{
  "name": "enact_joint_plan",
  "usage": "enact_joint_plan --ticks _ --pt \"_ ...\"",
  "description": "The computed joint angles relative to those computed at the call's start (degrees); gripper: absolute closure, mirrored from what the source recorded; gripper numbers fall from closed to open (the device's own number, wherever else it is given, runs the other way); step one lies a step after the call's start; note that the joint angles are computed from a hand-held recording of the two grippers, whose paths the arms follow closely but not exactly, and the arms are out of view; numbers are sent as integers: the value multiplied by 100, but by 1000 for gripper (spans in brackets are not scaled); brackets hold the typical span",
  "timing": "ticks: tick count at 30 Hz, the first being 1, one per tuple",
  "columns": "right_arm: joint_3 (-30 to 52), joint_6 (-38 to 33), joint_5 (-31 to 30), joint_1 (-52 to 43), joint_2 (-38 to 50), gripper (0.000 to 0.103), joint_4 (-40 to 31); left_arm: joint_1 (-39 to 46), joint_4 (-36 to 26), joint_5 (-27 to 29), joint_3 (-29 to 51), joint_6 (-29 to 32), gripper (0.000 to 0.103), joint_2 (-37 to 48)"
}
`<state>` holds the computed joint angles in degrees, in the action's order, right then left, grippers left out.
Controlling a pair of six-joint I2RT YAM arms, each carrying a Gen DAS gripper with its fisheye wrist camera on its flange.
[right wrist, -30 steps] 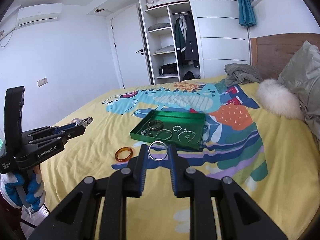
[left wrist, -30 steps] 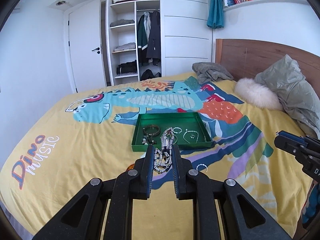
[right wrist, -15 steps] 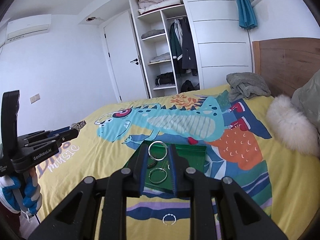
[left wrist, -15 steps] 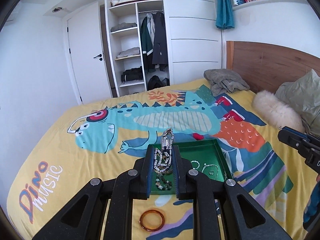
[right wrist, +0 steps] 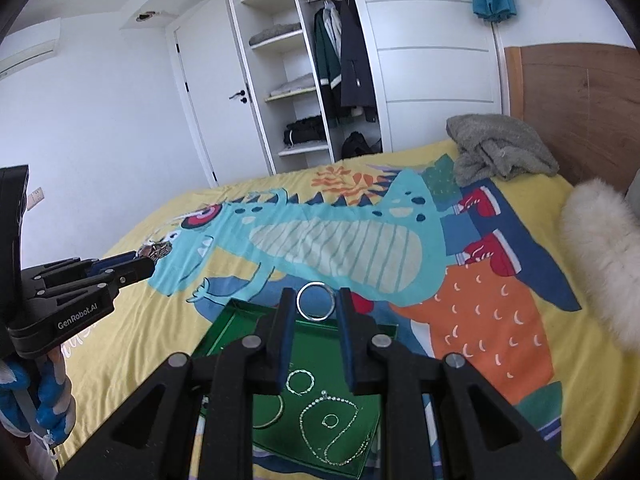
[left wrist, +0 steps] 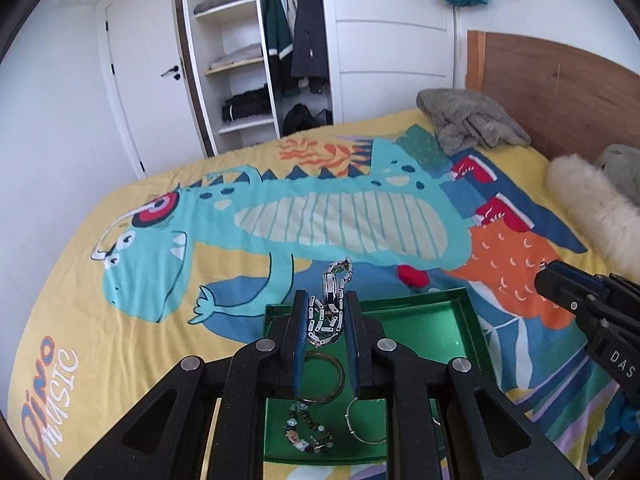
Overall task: Organize jewelry
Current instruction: 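Open both tools to drop the watch and ring into the tray, then lift both open tools away from the tray back over the bed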
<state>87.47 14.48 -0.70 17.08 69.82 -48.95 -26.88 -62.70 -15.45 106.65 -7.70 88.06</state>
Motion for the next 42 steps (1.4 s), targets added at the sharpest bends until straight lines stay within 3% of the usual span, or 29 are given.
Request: enact_joint_plan --ticks 5,9,16,22,26,30,37,42 --pt "-1192 -28 -312 -168 699 84 1078 183 954 333 -1012 -119 86 670" --pt "-1573 -207 -434 -226 1433 84 1528 255 1375 405 -1306 -186 86 1213" --pt "-1347 -586 -296 -107 2120 84 1328 312 1692 452 -1463 -128 86 1680" --pt "-1057 -759 266 196 2337 83 935 420 1475 546 -1267 -259 86 1837" --pt "-1000 -756 232 153 2376 83 898 534 1422 729 -1240 -368 84 1826" --pt "-1081 -698 259 125 2174 71 905 702 1557 925 -1488 -418 71 1458" --pt "-1373 -440 148 96 990 70 598 898 1352 938 -2108 -384 47 -23" --pt "-1264 -150 213 316 -41 70 -89 1036 799 917 -2486 -285 44 -1356"
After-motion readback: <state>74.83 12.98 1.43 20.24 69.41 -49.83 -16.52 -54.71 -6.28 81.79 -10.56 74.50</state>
